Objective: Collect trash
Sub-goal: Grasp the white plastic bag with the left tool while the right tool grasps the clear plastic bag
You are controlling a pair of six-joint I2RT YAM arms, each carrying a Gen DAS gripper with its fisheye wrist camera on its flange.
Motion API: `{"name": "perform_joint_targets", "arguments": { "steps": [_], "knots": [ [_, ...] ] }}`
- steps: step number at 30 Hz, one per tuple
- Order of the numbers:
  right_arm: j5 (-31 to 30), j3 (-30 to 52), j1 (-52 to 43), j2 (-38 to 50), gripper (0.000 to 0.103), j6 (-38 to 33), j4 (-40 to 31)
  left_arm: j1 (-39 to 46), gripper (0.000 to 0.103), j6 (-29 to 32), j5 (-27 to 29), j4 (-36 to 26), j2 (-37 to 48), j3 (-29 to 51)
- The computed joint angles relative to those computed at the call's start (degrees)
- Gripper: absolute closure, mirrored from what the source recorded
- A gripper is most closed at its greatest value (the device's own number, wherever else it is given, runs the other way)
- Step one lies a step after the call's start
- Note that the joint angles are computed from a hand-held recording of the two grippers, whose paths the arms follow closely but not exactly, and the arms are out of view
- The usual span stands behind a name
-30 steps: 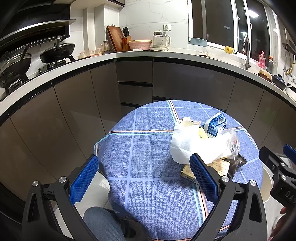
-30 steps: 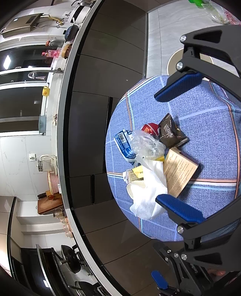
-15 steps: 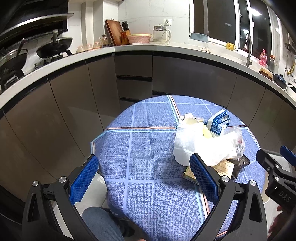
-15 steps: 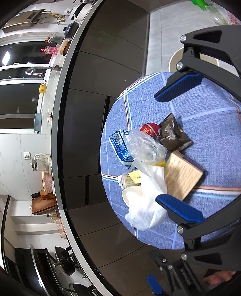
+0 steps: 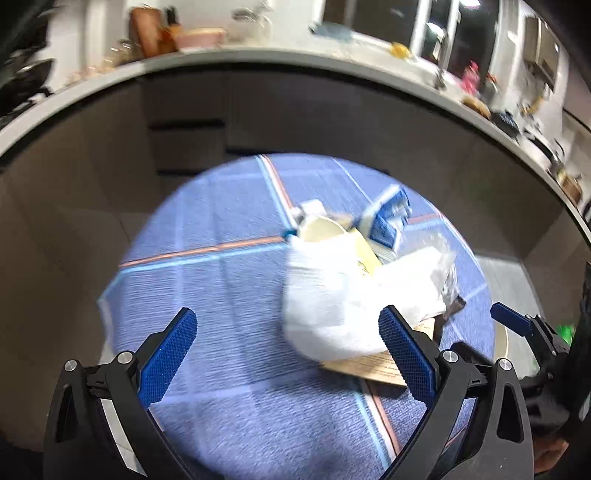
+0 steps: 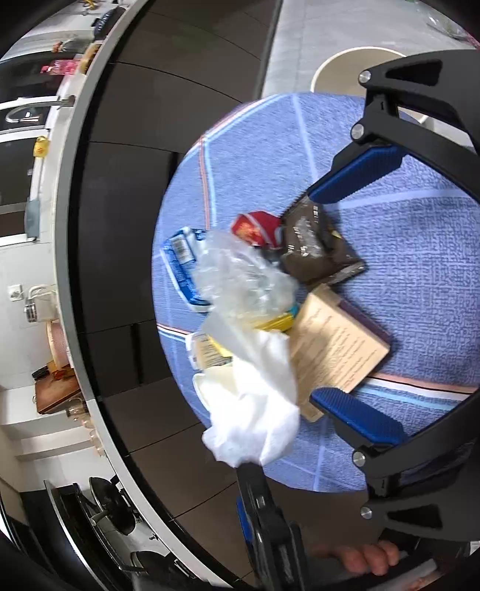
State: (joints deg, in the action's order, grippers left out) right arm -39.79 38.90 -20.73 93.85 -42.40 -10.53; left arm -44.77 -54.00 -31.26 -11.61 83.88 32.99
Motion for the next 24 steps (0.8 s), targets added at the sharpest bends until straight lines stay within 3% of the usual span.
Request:
{"name": "perform_joint_targets", "arguments": {
  "steps": [5, 7, 8, 10, 13, 18, 24],
  "knots": [
    [-1.0, 1.4, 0.1, 2.5, 0.003, 0.7, 1.5, 4.3, 0.012, 6.8, 5.5, 7.8, 7.8, 2.1],
    [-1.4, 2.9, 0.8, 3.8, 0.003, 2.2, 2.8, 5.6, 0.041, 7.9, 8.7, 10.7, 7.0, 0.8],
    [-1.6, 4.1, 1.4, 4.8, 0.003, 2.9, 3.4, 6.0, 0.048, 8.2, 9.9, 11.4, 6.4, 0.2],
    [-1.4, 5.9, 3.0, 6.5, 0.003, 3.7, 4.2, 6.9, 0.072, 8.8, 12.3, 12.2, 4.0, -1.6],
    [0.0, 7.6, 5.5, 8.6, 0.003, 4.3, 6.3, 6.5, 0.094, 7.8, 12.1, 10.8, 0.3, -3.5],
    [0.5, 8.5, 7.0, 9.9, 0.007, 4.7, 7.2, 4.0, 0.101, 6.1, 8.5, 4.6, -6.8, -4.9],
    [-0.6, 9.8, 6.9, 10.0, 0.044, 3.9, 3.9, -0.5, 0.101, 3.5, 2.1, -4.7, -16.4, -3.6]
  ]
}}
